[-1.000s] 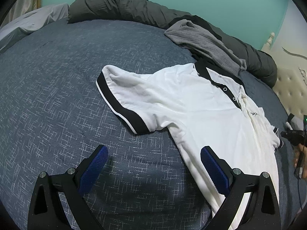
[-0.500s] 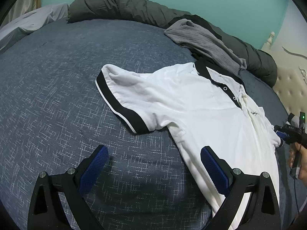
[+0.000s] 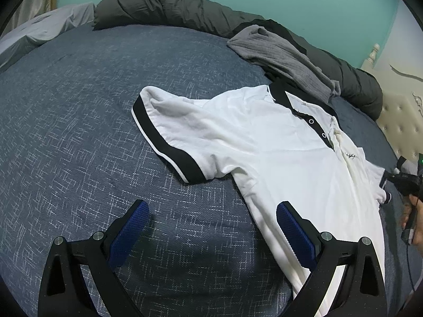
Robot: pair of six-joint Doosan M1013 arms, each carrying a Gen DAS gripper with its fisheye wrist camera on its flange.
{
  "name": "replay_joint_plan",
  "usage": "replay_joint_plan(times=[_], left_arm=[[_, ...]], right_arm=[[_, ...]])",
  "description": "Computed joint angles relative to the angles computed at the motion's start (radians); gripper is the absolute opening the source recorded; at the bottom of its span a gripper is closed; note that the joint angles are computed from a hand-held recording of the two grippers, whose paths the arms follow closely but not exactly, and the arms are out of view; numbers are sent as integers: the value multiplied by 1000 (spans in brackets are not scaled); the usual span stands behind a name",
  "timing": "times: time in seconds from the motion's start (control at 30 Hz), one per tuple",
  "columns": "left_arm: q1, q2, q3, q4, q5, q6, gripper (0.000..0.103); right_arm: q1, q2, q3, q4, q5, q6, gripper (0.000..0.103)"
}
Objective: Fold clothes
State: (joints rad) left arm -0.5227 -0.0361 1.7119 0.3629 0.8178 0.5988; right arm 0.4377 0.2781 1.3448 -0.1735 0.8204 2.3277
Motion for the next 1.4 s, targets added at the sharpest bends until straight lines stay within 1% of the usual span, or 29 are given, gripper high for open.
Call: replay_joint_plan(times=[0.07, 0.17, 0.2, 0.33, 0.37, 0.4, 0.43, 0.47, 0.5, 0.53, 0.57, 0.63, 0.73, 0.87, 0.97, 1.03, 1.07, 1.1, 1.13, 1.2, 1.3, 1.4], left_arm=[[-1, 0, -1, 2, 1, -2, 99], [-1, -1, 0, 6, 2, -8, 99], [-1, 0, 0, 6, 2, -8, 99], [-2, 0, 1, 3, 5, -7, 99], [-3, 0, 0, 3, 4, -6, 99], [-3, 0, 0, 2, 4, -6, 99], [-3, -1, 0, 2, 4, -6, 99], [-3, -1, 0, 2, 5, -6, 99], [-3, -1, 0, 2, 4, -6, 99], [-3, -1, 0, 1, 4, -6, 99], [-3, -2, 0, 0, 3, -7, 99], [-3, -2, 1, 1, 3, -8, 99], [-2, -3, 1, 2, 3, -9, 99], [-3, -3, 0, 1, 3, -7, 99], [-5, -3, 0, 4, 4, -9, 99], [-6, -3, 1, 7, 5, -13, 99], [-6, -3, 1, 7, 5, -13, 99], [-6, -4, 1, 8, 5, -14, 99], [-6, -4, 2, 8, 6, -15, 99], [-6, -5, 3, 9, 5, -16, 99], [-4, -6, 3, 6, 4, -13, 99], [-4, -5, 3, 4, 4, -10, 99]], right_arm=[[-13, -4, -2, -21, 23, 36, 1], [-29, 6, -16, 0, 78, 29, 1], [-35, 6, -15, 25, 81, 19, 1], [-43, -8, 18, 62, 40, 39, 2], [-44, -12, 26, 69, 29, 46, 5], [-44, -14, 31, 69, 30, 59, 11], [-41, -19, 39, 65, 27, 77, 14], [-39, -28, 55, 66, 6, 93, 25], [-38, -40, 74, 70, -20, 105, 45], [-36, -52, 96, 77, -49, 127, 51], [-35, -60, 111, 95, -72, 135, 53], [-32, -70, 134, 143, -109, 124, 53], [-22, -61, 130, 191, -89, 73, 53], [-15, -51, 131, 218, -115, 75, 53], [-8, -39, 120, 209, -101, 71, 53], [6, -28, 106, 160, -85, 79, 37], [10, -25, 101, 146, -78, 80, 21], [11, -22, 98, 139, -72, 80, 11], [13, -22, 96, 125, -71, 84, 6], [15, -27, 95, 88, -75, 99, 3], [7, -41, 93, 40, -79, 125, 2], [-5, -54, 88, -2, -62, 147, 1]])
